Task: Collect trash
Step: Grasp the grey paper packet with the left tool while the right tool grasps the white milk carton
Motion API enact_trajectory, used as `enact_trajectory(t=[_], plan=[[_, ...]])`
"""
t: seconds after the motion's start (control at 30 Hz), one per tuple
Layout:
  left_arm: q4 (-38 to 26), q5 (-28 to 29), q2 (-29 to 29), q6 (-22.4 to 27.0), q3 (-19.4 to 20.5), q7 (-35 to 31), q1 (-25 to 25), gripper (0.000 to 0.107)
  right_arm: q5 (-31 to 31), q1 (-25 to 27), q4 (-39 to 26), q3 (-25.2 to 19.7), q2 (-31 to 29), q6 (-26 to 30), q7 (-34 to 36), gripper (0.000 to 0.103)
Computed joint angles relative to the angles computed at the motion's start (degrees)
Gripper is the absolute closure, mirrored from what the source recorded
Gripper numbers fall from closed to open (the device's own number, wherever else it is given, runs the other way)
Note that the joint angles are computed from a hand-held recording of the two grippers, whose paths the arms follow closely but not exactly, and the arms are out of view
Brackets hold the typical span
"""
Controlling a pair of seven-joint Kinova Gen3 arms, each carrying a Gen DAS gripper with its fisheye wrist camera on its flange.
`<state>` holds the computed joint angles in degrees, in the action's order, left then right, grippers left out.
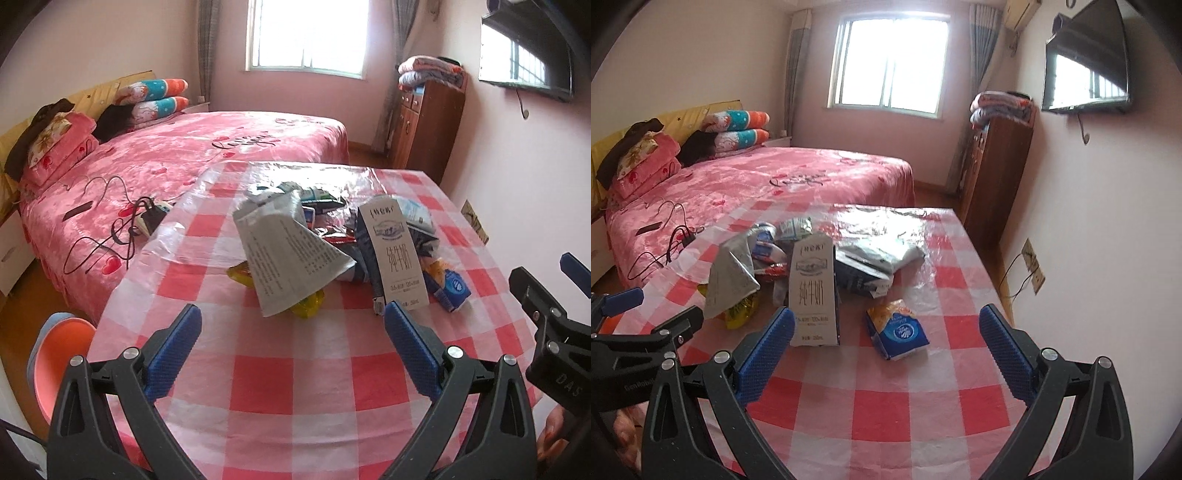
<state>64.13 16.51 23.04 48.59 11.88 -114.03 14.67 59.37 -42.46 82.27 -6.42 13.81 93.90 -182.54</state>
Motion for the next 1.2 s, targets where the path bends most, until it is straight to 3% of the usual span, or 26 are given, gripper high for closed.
enact_trajectory(t=[0.53, 0.97, 1.2], plan=[[3.2, 6.8, -3.3, -1.3, 1.0, -4.0, -4.6, 0.008, 2.9, -2.6, -0.2, -1.1, -0.8, 3.9, -2.5, 0.004], [4.8, 8.3, -4.0, -2.3, 0.5, -4.1, -4.9, 0.008, 3.7, -2.6, 2.2, -1.9, -1.8, 4.2, -4.5, 0.004], [10.6, 10.6, -4.9, -9.7, 1.8, -8.4, -6.1, 0.008, 1.2, 0.4, 6.2, -2.6, -3.6, -1.5, -6.2, 0.004]])
